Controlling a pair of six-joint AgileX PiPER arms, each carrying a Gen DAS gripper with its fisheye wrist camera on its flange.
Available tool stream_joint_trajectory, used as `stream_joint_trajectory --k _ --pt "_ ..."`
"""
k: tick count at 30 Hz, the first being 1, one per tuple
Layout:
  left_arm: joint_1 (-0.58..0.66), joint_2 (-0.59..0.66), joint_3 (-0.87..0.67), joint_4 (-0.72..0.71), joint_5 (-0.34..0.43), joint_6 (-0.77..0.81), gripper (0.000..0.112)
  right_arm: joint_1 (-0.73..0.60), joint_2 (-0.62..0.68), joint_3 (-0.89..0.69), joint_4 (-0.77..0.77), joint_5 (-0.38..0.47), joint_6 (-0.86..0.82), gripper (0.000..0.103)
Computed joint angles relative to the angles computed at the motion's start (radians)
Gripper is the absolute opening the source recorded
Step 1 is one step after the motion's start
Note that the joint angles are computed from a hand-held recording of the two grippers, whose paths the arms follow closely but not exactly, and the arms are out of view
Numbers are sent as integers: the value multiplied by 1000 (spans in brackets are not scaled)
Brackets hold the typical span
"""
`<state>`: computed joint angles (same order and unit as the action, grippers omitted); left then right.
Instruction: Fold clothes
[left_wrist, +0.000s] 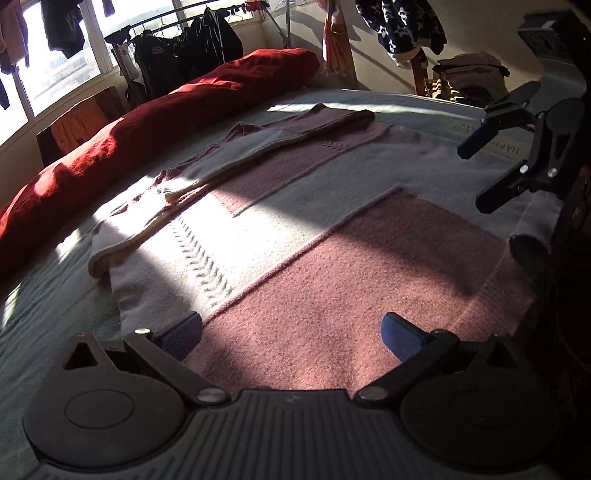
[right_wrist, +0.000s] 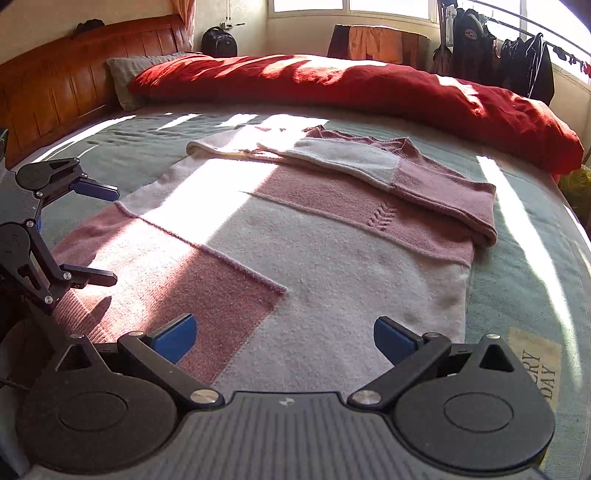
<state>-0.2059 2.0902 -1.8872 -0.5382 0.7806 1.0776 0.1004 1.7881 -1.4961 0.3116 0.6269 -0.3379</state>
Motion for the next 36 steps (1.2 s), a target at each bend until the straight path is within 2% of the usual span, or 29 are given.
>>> stream_joint_trajectory --k 2,5,9,11,15,17,19,22,25,27,29,31,33,36 --pt "18 -29 75 -41 -27 -28 102 12 -26 83 20 -19 17 103" --pt "53 -58 134 -80 -17 -95 102 55 -117 259 -54 -152 108 103" --pt "78 -108 200 -110 -16 -84 102 70 -177 329 -119 -166 177 103" --pt "67 -112 186 -123 -19 -58 102 69 -188 313 -122 -142 185 103" --pt "34 -93 121 -151 -23 -11 102 65 -155 228 -43 -140 97 103" --pt "15 -55 67 -145 -1 -33 102 75 -104 159 -43 -134 96 103" --pt "-1 -11 15 -123 40 -77 102 70 -39 83 14 -77 82 103" --pt "-6 5 27 -94 55 -118 102 71 7 60 21 -53 110 103" --pt "28 -23 130 -210 14 3 102 87 -20 146 17 -140 56 103" --pt "40 -35 158 -234 6 45 102 97 -31 178 -6 -175 48 103" --pt "28 -41 135 -169 18 -13 102 112 -30 174 -71 -177 94 103" --pt "18 -60 125 -129 24 -25 102 128 -23 130 -154 -124 158 103" --pt "13 -109 177 -156 -19 92 102 137 -42 111 -203 -95 187 103" --pt "-9 -176 273 -167 -69 307 102 168 -114 178 -340 -155 172 103"
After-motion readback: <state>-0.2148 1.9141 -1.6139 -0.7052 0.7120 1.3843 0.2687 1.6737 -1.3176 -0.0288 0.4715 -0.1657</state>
